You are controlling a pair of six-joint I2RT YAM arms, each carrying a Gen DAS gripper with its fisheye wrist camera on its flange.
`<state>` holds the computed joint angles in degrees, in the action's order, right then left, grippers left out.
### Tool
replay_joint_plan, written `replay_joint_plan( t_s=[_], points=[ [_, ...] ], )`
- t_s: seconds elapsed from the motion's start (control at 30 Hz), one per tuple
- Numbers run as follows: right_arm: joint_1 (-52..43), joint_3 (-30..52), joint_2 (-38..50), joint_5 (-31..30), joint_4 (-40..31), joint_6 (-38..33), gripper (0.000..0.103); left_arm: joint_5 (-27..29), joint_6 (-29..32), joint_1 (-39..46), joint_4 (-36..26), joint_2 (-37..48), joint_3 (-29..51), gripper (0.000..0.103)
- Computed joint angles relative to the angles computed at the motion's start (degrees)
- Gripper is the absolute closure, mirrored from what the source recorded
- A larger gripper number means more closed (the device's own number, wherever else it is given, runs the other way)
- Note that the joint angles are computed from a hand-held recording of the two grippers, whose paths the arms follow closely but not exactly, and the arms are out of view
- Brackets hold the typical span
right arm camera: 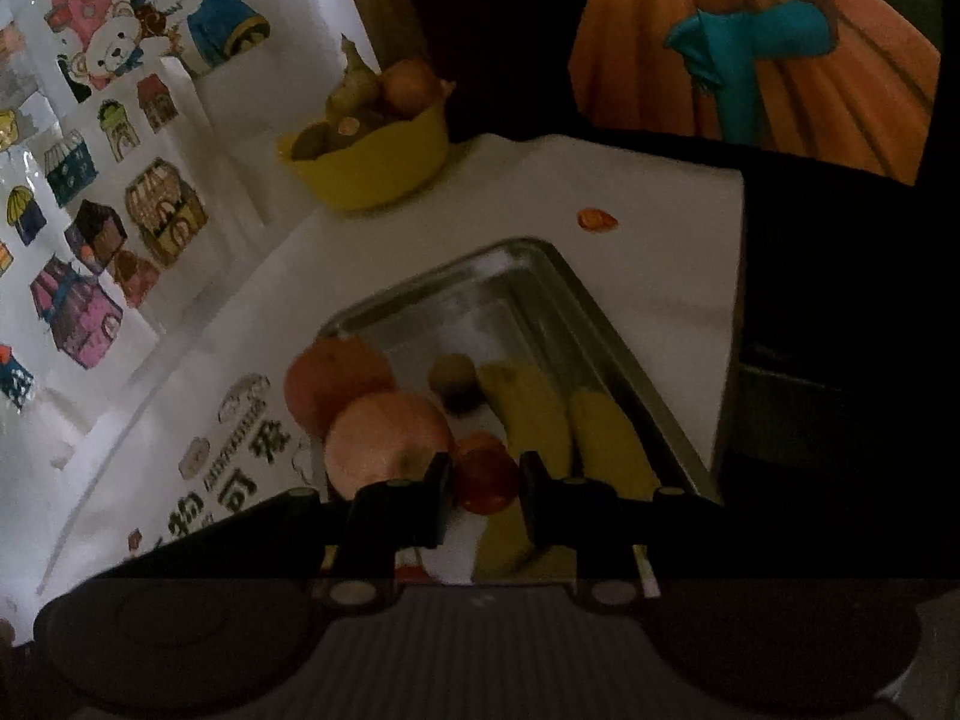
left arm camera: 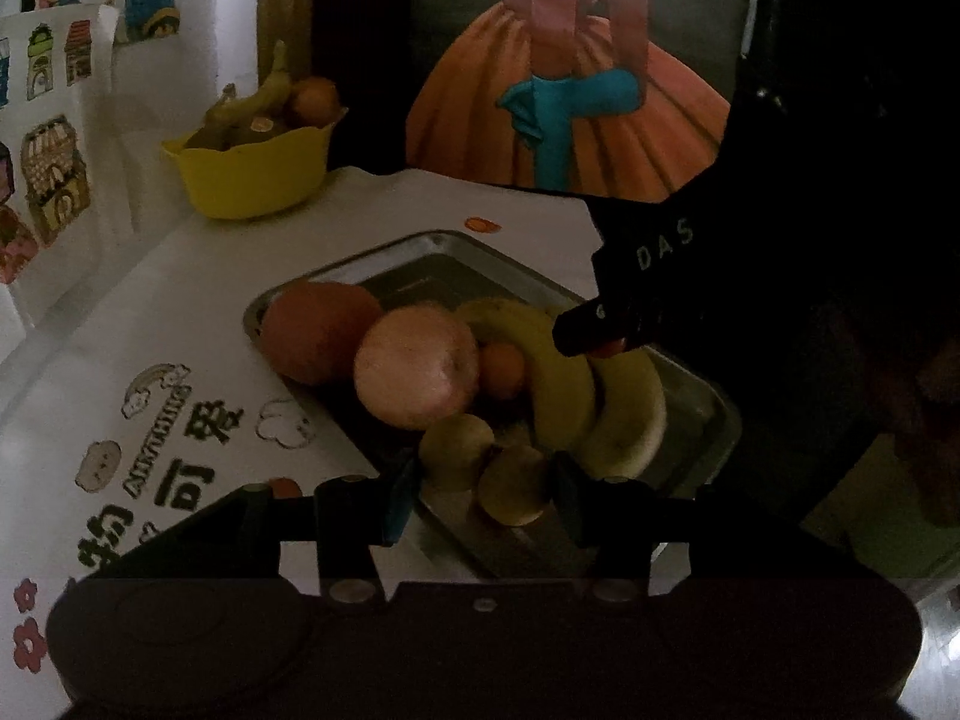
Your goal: Organize fruits
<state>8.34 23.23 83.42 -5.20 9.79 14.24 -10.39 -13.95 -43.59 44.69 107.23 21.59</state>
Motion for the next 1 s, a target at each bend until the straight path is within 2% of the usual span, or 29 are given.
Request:
replay_joint_plan(
  t_s=[0.37, 0.6, 0.73, 0.87, 1.0],
  points=[
    [0.76, -4.63, -0.89, -1.93, 0.72, 1.56, 0.076, -3.53, -1.74, -3.84, 0.62, 2.01, -0.91, 0.053],
    [0.6, -6.54, -1.25, -2.46, 2.04, 2.46, 0.075, -3.84, -0.98, -3.61, 2.63, 3.84, -1.44, 0.053],
    [0.95, -8.59, -0.92, -2.28, 5.57, 3.3, 0.074, -3.05, 0.56, -3.14, 6.15, 5.75, -2.39, 0.053],
    [1.59, -11.19, -0.47, -1.38, 10.85, 2.9, 0.074, -2.39, 4.51, -2.97, 13.65, 9.68, -3.58, 0.053],
    [1.54, -14.58, 1.01, -1.89, 18.52, -0.87, 0.074, -1.56, 8.05, -2.52, 21.22, 14.27, -3.85, 0.052]
  ],
)
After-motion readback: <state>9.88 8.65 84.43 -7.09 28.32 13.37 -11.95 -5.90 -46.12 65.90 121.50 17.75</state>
